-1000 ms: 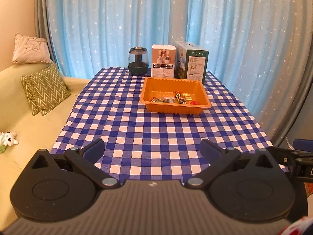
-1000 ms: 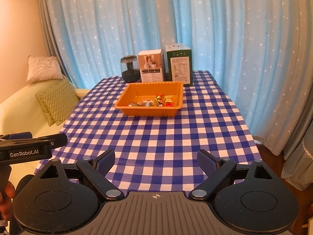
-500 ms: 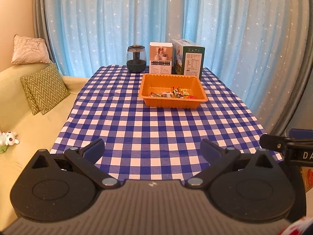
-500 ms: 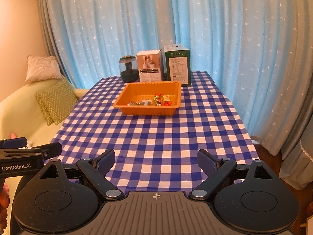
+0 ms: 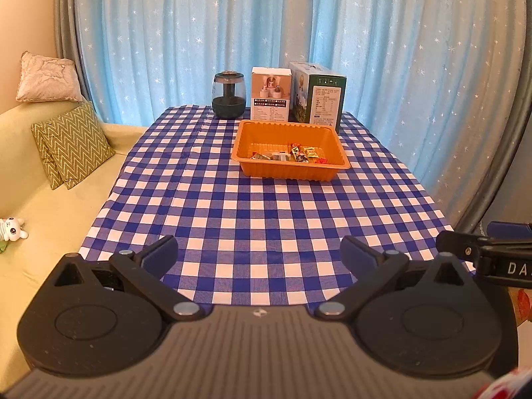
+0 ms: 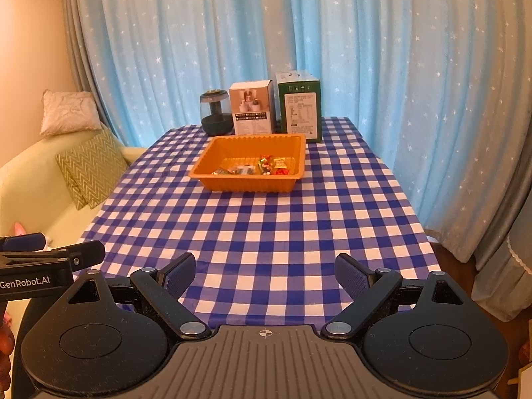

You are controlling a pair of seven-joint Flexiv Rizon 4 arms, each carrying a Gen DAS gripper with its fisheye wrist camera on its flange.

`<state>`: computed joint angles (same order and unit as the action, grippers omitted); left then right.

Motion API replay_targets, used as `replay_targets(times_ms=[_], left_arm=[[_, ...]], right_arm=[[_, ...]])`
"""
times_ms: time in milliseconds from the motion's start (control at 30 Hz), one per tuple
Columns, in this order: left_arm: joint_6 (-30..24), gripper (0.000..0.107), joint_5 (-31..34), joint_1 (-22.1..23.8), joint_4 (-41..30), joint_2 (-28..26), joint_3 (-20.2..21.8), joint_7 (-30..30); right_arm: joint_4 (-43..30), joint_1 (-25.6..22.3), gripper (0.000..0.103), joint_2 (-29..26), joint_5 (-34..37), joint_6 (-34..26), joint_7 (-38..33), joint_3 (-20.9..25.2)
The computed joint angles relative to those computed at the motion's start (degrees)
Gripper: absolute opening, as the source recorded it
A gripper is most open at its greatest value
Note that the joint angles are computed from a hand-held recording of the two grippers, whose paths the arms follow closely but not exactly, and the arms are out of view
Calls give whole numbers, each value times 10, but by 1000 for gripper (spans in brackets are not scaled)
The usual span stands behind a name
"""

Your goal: Organize snacks

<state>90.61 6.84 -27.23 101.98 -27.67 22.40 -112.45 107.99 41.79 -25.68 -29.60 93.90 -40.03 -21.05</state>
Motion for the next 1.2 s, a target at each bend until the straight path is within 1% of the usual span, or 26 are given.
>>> replay_targets(times_ms=[100, 333, 567, 733, 1200], left_arm=[[2, 103, -2, 5, 0, -1, -7, 3], [4, 103, -5, 7, 2, -1, -10, 8], [3, 103, -10, 5, 0, -4, -10, 9], [4, 103, -12, 2, -1, -6, -7, 8], [7, 103, -17, 3, 3, -6, -8, 14]], right_arm=[[-1, -5, 90, -2, 2, -1, -2, 6], [2, 1, 90, -2, 9, 3, -2, -1], [3, 4, 90, -3, 14, 3, -5, -4], [7, 13, 90, -3, 19, 9, -7, -17], [7, 14, 90, -3, 31, 9, -18, -15]])
